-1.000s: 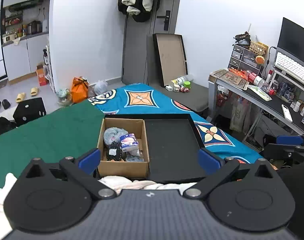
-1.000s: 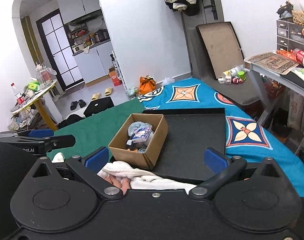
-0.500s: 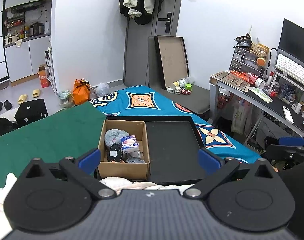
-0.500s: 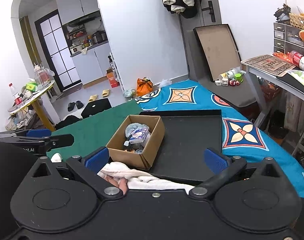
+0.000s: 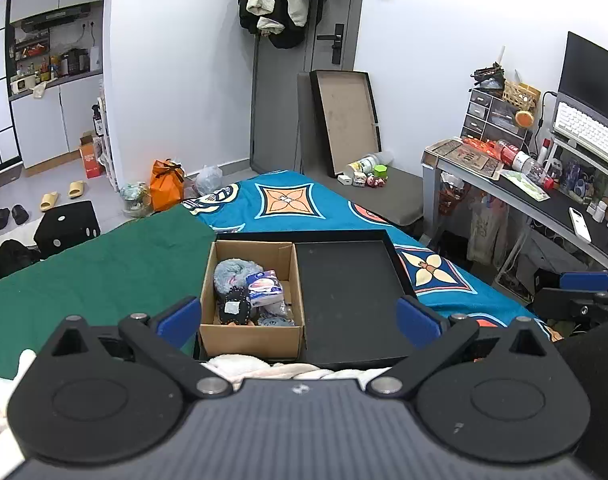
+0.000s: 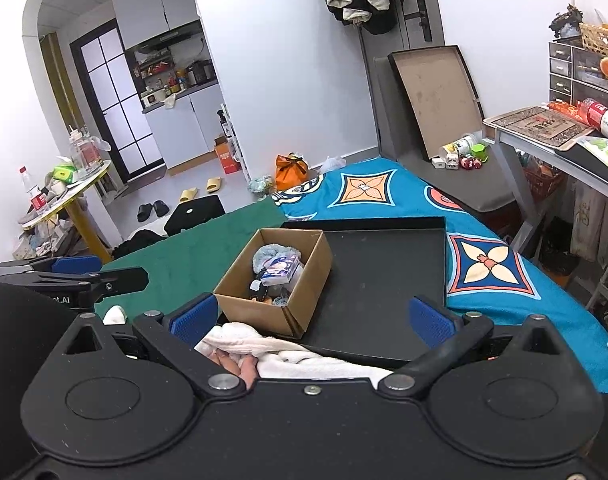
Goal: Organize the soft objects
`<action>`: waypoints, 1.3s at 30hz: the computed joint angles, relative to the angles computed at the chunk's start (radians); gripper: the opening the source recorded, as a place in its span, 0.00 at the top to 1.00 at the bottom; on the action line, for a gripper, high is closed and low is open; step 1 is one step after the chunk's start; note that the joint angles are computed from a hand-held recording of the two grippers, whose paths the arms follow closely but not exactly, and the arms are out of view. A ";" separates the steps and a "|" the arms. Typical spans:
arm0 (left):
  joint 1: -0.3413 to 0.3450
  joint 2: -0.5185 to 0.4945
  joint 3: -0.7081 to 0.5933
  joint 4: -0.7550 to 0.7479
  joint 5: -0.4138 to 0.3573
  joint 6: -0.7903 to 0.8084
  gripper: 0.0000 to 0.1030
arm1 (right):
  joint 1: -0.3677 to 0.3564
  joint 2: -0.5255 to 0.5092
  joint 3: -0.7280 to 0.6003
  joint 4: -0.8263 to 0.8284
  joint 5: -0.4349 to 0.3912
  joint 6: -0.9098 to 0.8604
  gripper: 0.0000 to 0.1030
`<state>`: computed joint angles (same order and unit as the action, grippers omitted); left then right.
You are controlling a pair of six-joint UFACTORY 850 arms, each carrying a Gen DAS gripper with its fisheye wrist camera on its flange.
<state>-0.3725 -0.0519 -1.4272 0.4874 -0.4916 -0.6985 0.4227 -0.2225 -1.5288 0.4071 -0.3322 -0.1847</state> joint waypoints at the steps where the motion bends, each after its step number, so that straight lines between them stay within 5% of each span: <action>1: 0.001 -0.002 -0.003 -0.012 -0.001 0.009 0.00 | 0.001 -0.001 -0.004 -0.014 -0.005 0.014 0.00; 39: 0.002 -0.003 -0.005 -0.017 -0.006 0.012 0.00 | -0.001 -0.008 -0.013 -0.005 -0.016 0.002 0.00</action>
